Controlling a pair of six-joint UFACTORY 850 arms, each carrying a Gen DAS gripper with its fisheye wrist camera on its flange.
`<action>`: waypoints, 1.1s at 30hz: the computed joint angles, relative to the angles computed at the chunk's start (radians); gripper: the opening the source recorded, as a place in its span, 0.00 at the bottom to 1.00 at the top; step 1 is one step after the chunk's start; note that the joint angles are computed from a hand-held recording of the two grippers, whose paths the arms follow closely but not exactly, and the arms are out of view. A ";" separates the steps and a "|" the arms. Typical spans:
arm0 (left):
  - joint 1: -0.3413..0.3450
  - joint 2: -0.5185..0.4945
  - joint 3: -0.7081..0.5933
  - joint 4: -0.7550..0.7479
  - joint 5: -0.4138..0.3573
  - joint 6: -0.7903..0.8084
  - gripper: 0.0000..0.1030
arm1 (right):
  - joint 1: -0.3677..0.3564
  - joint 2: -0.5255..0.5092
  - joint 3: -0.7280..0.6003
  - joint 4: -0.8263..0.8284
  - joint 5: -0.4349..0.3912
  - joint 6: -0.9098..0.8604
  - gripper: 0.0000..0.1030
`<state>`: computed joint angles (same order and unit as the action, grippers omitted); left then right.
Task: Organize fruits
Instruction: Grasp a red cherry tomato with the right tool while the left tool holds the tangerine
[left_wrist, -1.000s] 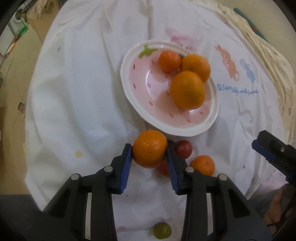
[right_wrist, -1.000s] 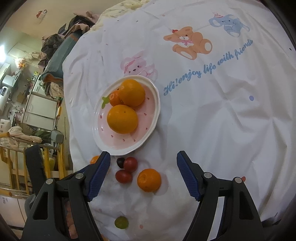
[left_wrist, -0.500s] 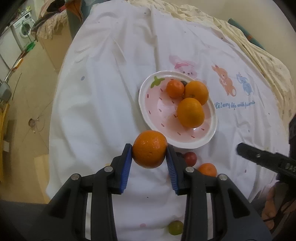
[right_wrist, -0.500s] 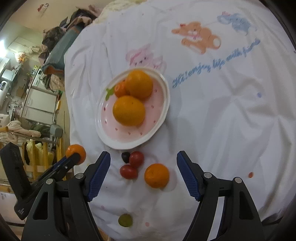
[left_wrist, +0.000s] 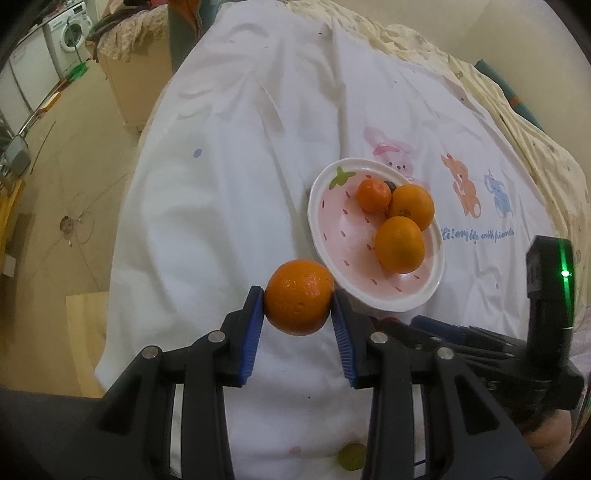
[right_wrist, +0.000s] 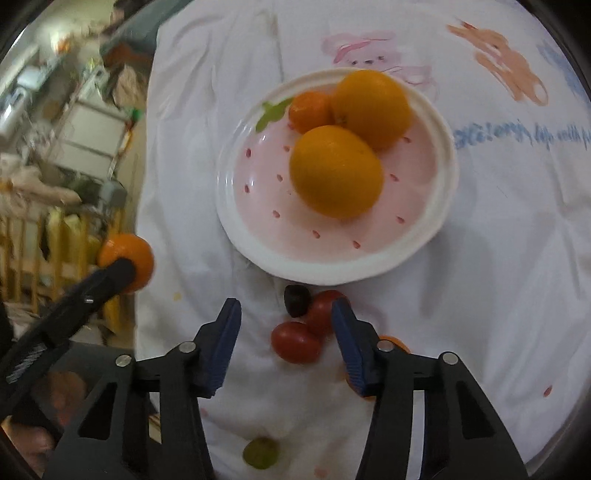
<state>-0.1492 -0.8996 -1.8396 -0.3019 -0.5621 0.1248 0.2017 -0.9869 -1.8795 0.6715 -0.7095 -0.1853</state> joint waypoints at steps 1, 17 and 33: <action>0.002 0.001 0.003 0.002 0.001 -0.002 0.32 | 0.005 -0.007 -0.012 -0.033 -0.002 0.020 0.51; -0.005 -0.007 -0.004 0.043 0.012 -0.033 0.32 | -0.038 -0.047 -0.011 -0.004 -0.054 0.014 0.32; -0.009 -0.002 0.017 0.115 0.058 -0.081 0.32 | -0.113 0.222 0.330 0.385 0.152 -0.342 0.32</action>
<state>-0.1587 -0.9014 -1.8222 -0.1872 -0.5037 0.0436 0.0883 -0.7654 -1.5499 1.0564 -0.5578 -0.5274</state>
